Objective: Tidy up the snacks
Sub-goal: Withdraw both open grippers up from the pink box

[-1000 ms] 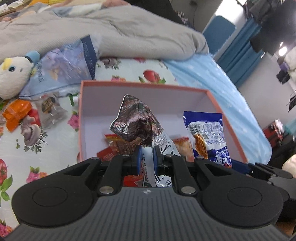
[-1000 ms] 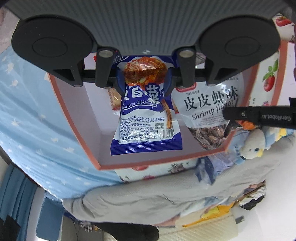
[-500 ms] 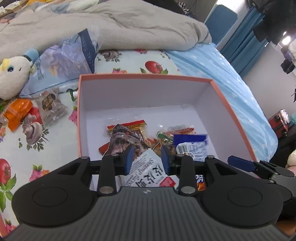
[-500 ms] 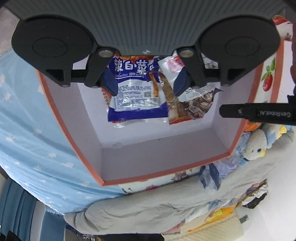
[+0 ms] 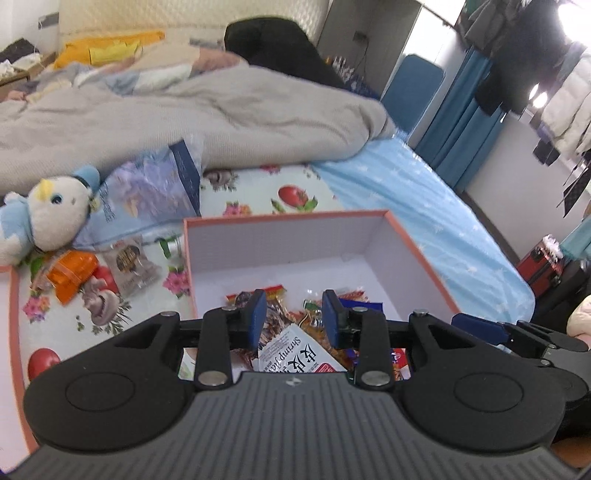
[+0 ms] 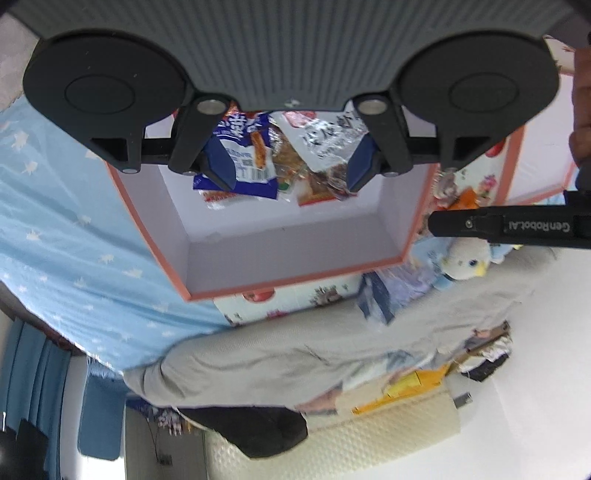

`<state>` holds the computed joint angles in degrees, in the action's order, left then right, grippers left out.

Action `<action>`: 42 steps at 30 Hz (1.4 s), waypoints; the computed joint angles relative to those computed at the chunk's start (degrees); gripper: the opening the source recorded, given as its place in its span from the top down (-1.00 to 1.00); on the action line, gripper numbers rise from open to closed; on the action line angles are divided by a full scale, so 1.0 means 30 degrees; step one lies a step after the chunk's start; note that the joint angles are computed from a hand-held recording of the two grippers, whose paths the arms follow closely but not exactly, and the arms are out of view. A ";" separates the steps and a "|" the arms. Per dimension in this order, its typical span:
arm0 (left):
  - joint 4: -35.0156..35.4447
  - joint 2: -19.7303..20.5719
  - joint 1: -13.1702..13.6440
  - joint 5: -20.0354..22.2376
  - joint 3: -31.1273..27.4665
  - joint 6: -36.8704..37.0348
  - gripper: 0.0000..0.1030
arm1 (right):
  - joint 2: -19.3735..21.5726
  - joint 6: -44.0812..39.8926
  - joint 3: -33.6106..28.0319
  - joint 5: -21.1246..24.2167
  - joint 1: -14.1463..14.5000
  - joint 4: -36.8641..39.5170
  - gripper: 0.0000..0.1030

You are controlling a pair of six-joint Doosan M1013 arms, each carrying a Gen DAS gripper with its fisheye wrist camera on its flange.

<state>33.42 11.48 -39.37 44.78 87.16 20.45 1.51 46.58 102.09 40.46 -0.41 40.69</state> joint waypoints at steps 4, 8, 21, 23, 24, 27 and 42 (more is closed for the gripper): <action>0.1292 -0.0777 -0.0412 0.0292 0.0624 -0.0823 0.27 | -0.0725 -0.0742 0.0441 -0.0196 0.0153 0.0610 -0.33; 0.2341 -0.1611 -0.0795 0.0517 0.1353 -0.1681 0.27 | -0.1340 -0.1227 0.0805 -0.0208 0.0306 0.1019 -0.33; 0.5583 -0.3741 -0.2446 0.2164 0.3426 -0.5498 0.26 | -0.2641 -0.2602 0.1750 -0.0183 0.1065 0.2147 -0.33; 0.5894 -0.4023 -0.2713 0.2535 0.3745 -0.6018 0.26 | -0.2853 -0.2527 0.1945 -0.0058 0.1172 0.2063 -0.33; 0.5991 -0.4140 -0.2815 0.2713 0.3881 -0.6239 0.26 | -0.2957 -0.2552 0.2052 0.0098 0.1184 0.2133 -0.33; 0.6551 -0.4479 -0.3245 0.3290 0.4363 -0.7322 0.26 | -0.3249 -0.2867 0.2369 0.0440 0.1240 0.2585 -0.33; 0.7069 -0.5587 -0.4647 0.5173 0.6151 -1.0077 0.26 | -0.4051 -0.3784 0.3627 0.0435 0.1895 0.2910 -0.33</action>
<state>54.63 -5.28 -53.31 60.30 105.61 -9.78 -10.65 35.23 112.97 41.76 5.27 49.42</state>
